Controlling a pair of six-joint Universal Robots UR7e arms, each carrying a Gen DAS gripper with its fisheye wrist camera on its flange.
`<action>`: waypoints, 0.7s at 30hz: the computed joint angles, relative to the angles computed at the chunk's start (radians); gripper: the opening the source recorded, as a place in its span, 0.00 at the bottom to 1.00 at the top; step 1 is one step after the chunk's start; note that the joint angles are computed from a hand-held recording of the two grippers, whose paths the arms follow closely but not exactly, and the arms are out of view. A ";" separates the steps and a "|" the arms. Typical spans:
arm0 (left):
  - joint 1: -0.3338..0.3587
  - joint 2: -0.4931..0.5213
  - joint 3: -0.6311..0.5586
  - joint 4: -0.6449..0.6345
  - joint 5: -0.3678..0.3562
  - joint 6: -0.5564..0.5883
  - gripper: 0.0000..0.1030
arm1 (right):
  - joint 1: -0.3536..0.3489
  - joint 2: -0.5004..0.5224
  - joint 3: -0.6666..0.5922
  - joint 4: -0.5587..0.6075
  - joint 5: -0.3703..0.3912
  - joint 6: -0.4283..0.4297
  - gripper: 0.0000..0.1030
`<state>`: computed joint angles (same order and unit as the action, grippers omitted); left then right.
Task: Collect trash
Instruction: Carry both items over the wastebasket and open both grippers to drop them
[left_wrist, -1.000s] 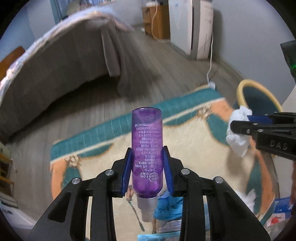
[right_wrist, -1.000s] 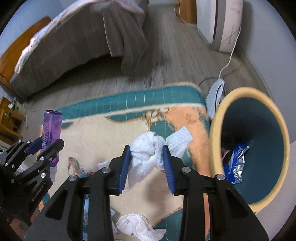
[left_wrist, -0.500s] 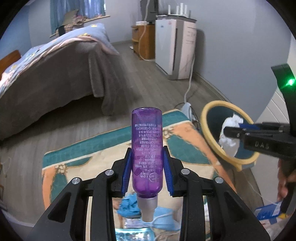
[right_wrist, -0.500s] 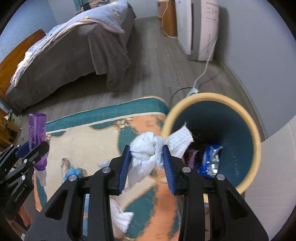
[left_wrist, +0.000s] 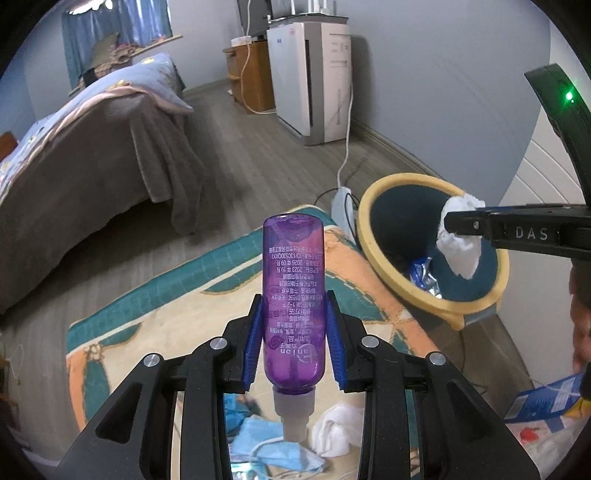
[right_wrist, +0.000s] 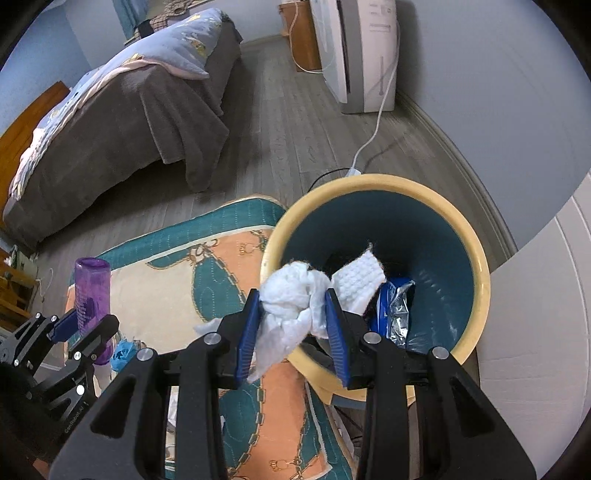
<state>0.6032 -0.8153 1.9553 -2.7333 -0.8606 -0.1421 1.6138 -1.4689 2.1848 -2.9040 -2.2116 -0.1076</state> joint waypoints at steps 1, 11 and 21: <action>0.001 0.005 -0.006 0.000 -0.007 -0.004 0.32 | -0.006 -0.004 0.001 0.003 0.003 0.002 0.33; -0.020 0.057 -0.028 -0.037 -0.042 0.025 0.32 | -0.074 -0.068 0.023 0.028 0.033 0.019 0.33; -0.037 0.125 -0.082 -0.066 -0.094 0.041 0.32 | -0.132 -0.110 0.034 0.030 0.045 0.029 0.34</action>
<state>0.5657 -0.6908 1.8729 -2.7995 -0.9551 -0.1012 1.4816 -1.5793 2.2193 -2.8743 -2.1665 -0.0789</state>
